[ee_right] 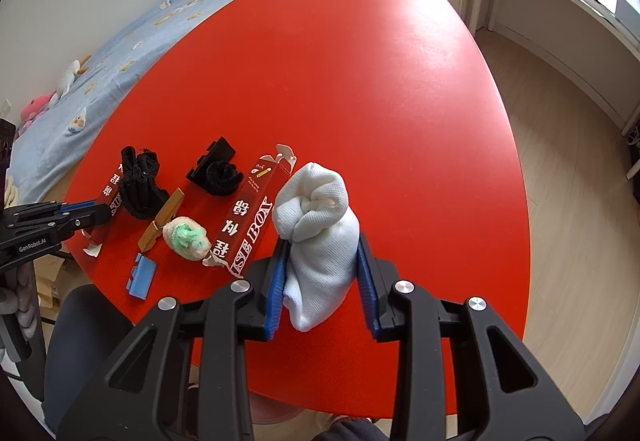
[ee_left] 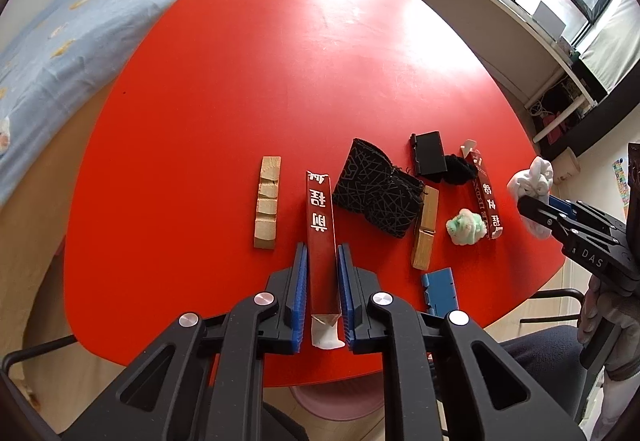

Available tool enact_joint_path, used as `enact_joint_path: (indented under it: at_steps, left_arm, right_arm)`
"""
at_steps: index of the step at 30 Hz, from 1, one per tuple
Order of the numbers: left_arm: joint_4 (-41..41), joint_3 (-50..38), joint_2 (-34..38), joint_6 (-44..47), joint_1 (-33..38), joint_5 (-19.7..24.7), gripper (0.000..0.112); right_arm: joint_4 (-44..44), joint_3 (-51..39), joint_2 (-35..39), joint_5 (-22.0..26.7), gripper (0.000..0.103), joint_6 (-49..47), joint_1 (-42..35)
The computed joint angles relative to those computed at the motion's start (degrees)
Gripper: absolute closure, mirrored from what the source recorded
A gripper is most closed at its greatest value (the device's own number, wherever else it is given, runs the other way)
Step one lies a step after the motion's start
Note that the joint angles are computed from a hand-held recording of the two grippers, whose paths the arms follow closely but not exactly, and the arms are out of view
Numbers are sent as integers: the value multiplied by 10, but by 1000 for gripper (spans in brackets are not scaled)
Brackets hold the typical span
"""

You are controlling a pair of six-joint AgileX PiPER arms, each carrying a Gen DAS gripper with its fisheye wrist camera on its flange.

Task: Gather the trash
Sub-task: 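Carry the box and sock over the pink bin and open both tools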

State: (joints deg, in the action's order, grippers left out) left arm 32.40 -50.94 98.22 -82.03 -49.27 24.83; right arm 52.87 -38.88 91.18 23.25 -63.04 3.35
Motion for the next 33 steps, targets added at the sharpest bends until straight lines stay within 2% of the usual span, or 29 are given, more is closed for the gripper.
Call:
enact_joint_path:
  at_steps: [8, 20, 23, 28, 33]
  left_arm:
    - [58, 19, -49, -39, -54, 38, 98]
    - [83, 22, -109, -42, -143, 82, 99]
    - [87, 31, -118, -54, -168, 83, 99]
    - [98, 45, -123, -90, -212, 81, 99]
    - [98, 58, -120, -109, -246, 77, 99]
  right_arm:
    - [-35, 44, -109, 43, 71, 28, -14]
    - [-90, 119, -277, 128, 71, 85, -5]
    - [-96, 141, -312, 149, 71, 96, -5]
    - [-133, 172, -353, 153, 71, 145, 29]
    - [-142, 203, -377, 167, 71, 150, 34]
